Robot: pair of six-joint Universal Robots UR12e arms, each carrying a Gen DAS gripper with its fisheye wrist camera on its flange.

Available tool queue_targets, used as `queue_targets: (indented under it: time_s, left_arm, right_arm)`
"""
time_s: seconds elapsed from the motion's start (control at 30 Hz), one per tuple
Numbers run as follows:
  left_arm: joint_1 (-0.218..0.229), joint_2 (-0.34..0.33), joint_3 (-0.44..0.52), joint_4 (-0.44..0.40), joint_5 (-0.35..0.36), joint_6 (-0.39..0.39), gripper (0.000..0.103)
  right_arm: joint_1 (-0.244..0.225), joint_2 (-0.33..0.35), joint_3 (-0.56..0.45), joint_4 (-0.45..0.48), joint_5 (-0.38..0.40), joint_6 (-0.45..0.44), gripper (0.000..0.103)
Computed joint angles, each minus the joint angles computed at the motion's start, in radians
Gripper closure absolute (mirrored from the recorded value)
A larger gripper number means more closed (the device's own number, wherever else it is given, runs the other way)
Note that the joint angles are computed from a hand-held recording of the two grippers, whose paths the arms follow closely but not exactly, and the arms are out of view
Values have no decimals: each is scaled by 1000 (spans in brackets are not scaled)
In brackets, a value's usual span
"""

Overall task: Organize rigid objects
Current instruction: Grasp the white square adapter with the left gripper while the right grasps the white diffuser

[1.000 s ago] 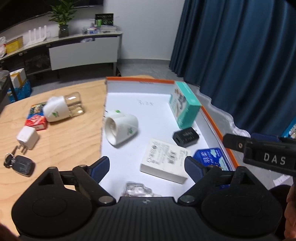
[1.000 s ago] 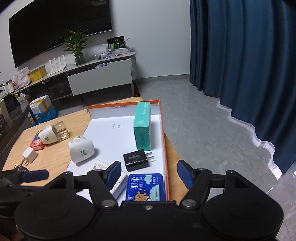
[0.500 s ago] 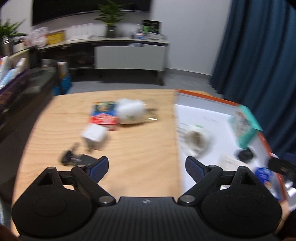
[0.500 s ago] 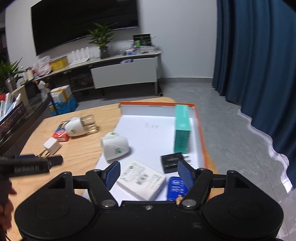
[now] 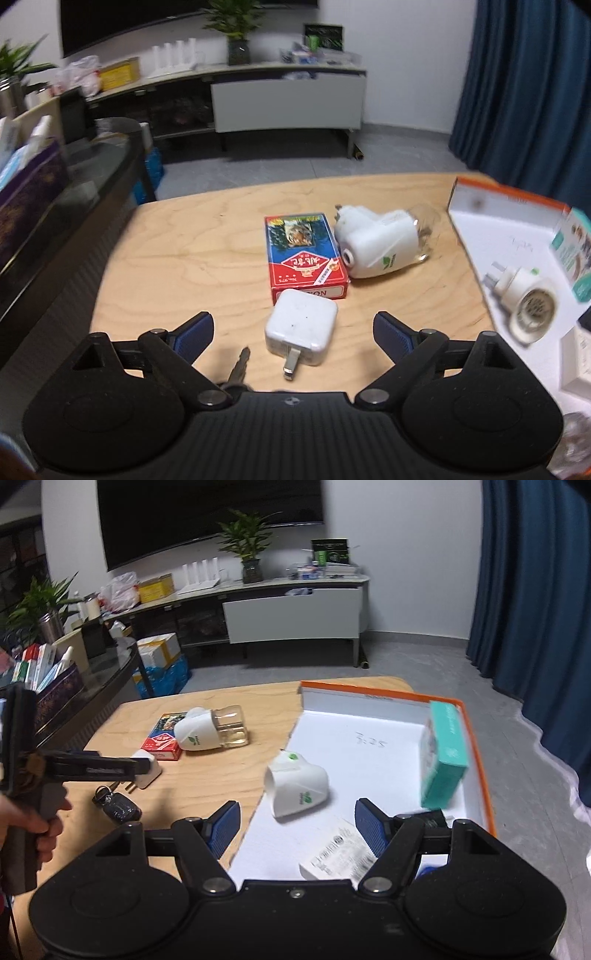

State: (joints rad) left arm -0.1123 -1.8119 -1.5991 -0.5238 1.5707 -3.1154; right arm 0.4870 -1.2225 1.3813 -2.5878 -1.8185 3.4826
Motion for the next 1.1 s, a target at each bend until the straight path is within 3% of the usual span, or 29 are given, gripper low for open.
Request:
queue_targets:
  time_s: [0.1, 0.23, 0.3, 0.37, 0.43, 0.57, 0.67, 0.9, 1.0, 1.1]
  left_arm:
    - [8, -17, 12, -27, -19, 19, 9]
    - [18, -31, 21, -39, -44, 18, 25]
    - [19, -32, 14, -16, -46, 31, 32]
    - [21, -29, 10, -3, -58, 39, 49]
    - [25, -26, 8, -5, -77, 42, 58]
    - [27, -17, -3, 2, -88, 50, 60]
    - [28, -17, -7, 12, -94, 47, 61]
    - [37, -20, -13, 39, -122, 43, 60]
    - [34, -25, -10, 49, -113, 37, 60]
    - [32, -26, -13, 64, -105, 25, 60]
  right_arm:
    - [-14, 20, -27, -12, 63, -61, 21]
    - [-60, 60, -90, 9, 280, -208, 20]
    - [-74, 92, -142, 31, 345, -308, 20]
    - [-82, 133, -210, 81, 386, -406, 20]
    - [-86, 185, -296, 154, 408, -515, 20]
    - [-83, 285, -470, 308, 427, -732, 20]
    - [-80, 355, -593, 412, 451, -844, 20]
    - [-61, 533, -912, 703, 397, -985, 19]
    - [-56, 603, -1039, 831, 397, -977, 19]
    - [-62, 601, -1028, 817, 446, -878, 28]
